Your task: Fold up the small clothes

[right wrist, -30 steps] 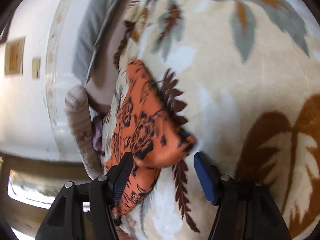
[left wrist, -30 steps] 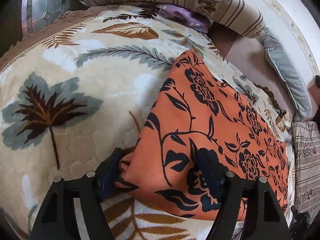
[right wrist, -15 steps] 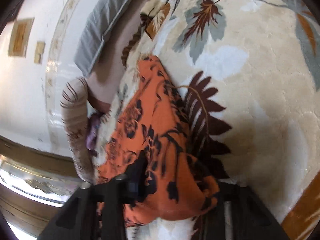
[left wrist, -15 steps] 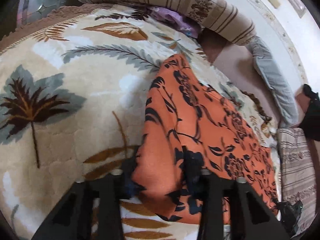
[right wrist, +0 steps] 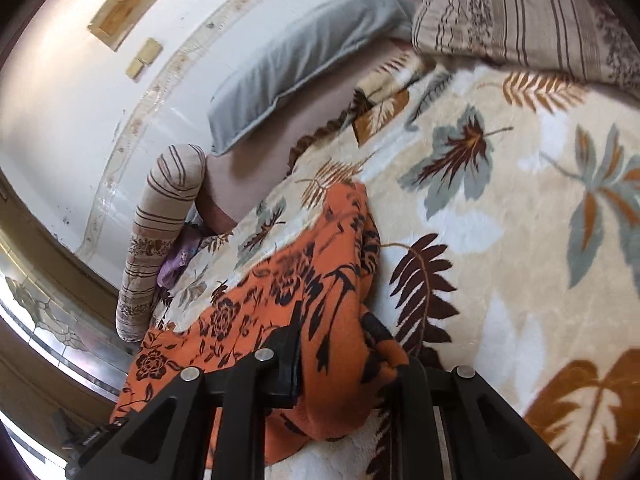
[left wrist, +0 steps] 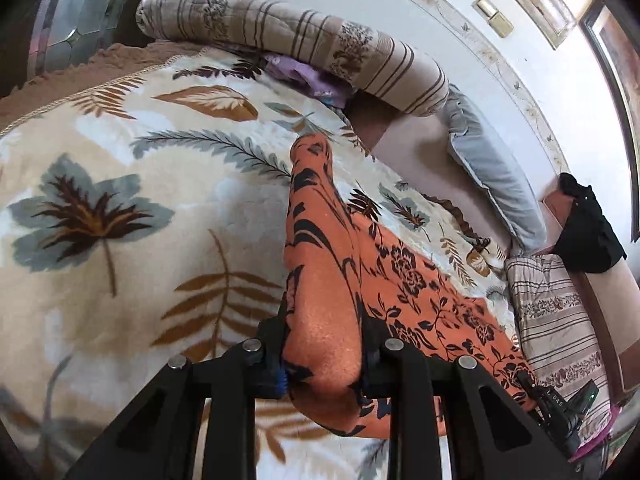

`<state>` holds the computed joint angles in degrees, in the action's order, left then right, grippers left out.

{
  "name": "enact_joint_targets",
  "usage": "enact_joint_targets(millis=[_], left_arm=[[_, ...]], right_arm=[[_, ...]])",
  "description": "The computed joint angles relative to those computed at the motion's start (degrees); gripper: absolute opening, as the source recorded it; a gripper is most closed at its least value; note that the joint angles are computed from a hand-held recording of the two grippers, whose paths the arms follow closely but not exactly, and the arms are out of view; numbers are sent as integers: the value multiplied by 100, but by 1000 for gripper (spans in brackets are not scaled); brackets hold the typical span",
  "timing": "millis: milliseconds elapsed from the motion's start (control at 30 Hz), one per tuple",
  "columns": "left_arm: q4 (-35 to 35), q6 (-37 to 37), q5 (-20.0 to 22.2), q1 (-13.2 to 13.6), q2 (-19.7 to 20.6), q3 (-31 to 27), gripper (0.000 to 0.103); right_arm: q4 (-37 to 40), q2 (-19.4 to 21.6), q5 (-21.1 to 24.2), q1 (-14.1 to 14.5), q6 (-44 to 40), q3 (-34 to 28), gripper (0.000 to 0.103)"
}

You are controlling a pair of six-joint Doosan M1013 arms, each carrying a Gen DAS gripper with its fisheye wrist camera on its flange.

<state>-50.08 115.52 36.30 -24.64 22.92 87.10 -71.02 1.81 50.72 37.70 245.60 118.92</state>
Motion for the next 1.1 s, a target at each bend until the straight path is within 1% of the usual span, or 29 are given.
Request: enact_joint_targets(millis=[33, 67, 100, 133, 167, 200, 233, 267, 300, 333, 367, 400, 433, 467, 500, 533, 600, 667, 700, 767, 800, 833, 867, 900, 933, 967, 1033, 1100], left_arm=[[173, -120, -22, -7, -6, 4, 26], [545, -350, -7, -31, 24, -41, 28], [1217, -822, 92, -81, 94, -146, 29], [1852, -1332, 256, -117, 167, -227, 30], [2188, -1682, 419, -123, 236, -283, 33], [2224, -1832, 511, -100, 270, -301, 35], [2185, -1871, 480, -77, 258, -279, 40], [2289, -1970, 379, -76, 213, -252, 43], [2467, -2055, 205, -97, 149, -207, 43], [2912, -2305, -201, -154, 37, -102, 43], [3656, -2843, -646, -245, -83, 18, 44], [4142, -3152, -1055, -284, -193, 148, 44], [4328, -3252, -1400, -306, -297, 271, 44], [4214, -3124, -1574, -305, -343, 322, 45], [3800, -2695, -1677, -303, -381, 367, 47], [3324, -2118, -1671, -313, -396, 391, 52], [3058, -1568, -1503, -386, -370, 379, 54], [3031, -1234, -1275, -483, -303, 332, 54], [2994, -1059, -1138, -522, -261, 309, 54], [3281, -1111, -883, -619, -190, 271, 54], [3605, -1299, -777, -667, -134, 242, 54], [3899, -1501, -808, -719, -111, 262, 54], [4151, -1626, -875, -753, -95, 287, 54], [4299, -1663, -934, -771, -85, 302, 54], [4465, -1689, -1010, -803, -94, 344, 55], [4537, -1670, -1045, -815, -87, 353, 56], [4591, -1585, -1104, -826, -85, 377, 58], [4667, -1579, -1126, -834, -86, 388, 59]], right_arm=[[43, -40, -100, -1, 14, 47, 20], [184, -67, -246, -45, -46, 79, 20], [546, -88, -474, -132, -225, 108, 20], [913, -105, -696, -216, -413, 138, 24], [1241, -124, -787, -263, -599, 149, 24], [1540, -154, -811, -297, -735, 169, 24], [1592, -185, -747, -285, -702, 188, 25], [1648, -229, -432, -211, -592, 184, 25], [1656, -259, -49, -116, -454, 164, 25], [1639, -288, 587, 49, -180, 128, 26], [1537, -302, 931, 162, 58, 124, 29], [1273, -318, 1206, 295, 374, 152, 29], [1101, -320, 1245, 346, 496, 169, 29], [860, -317, 1128, 360, 516, 175, 29], [743, -300, 988, 336, 431, 161, 29], [614, -257, 743, 289, 225, 118, 29], [432, -121, 201, 174, -312, -32, 29], [285, 44, -345, 94, -815, -204, 29], [293, 117, -505, 88, -1042, -279, 29], [447, 268, -874, 33, -1547, -435, 29], [663, 327, -1113, -22, -1819, -483, 29], [1179, 417, -1481, -144, -2381, -542, 29], [1705, 488, -1609, -213, -2880, -604, 30], [2037, 584, -1696, -264, -3161, -619, 29], [2070, 597, -1691, -275, -3198, -623, 28], [1841, 579, -1717, -253, -2964, -578, 28], [1827, 527, -1905, -289, -2833, -504, 28], [1492, 475, -2185, -340, -2226, -363, 28]])
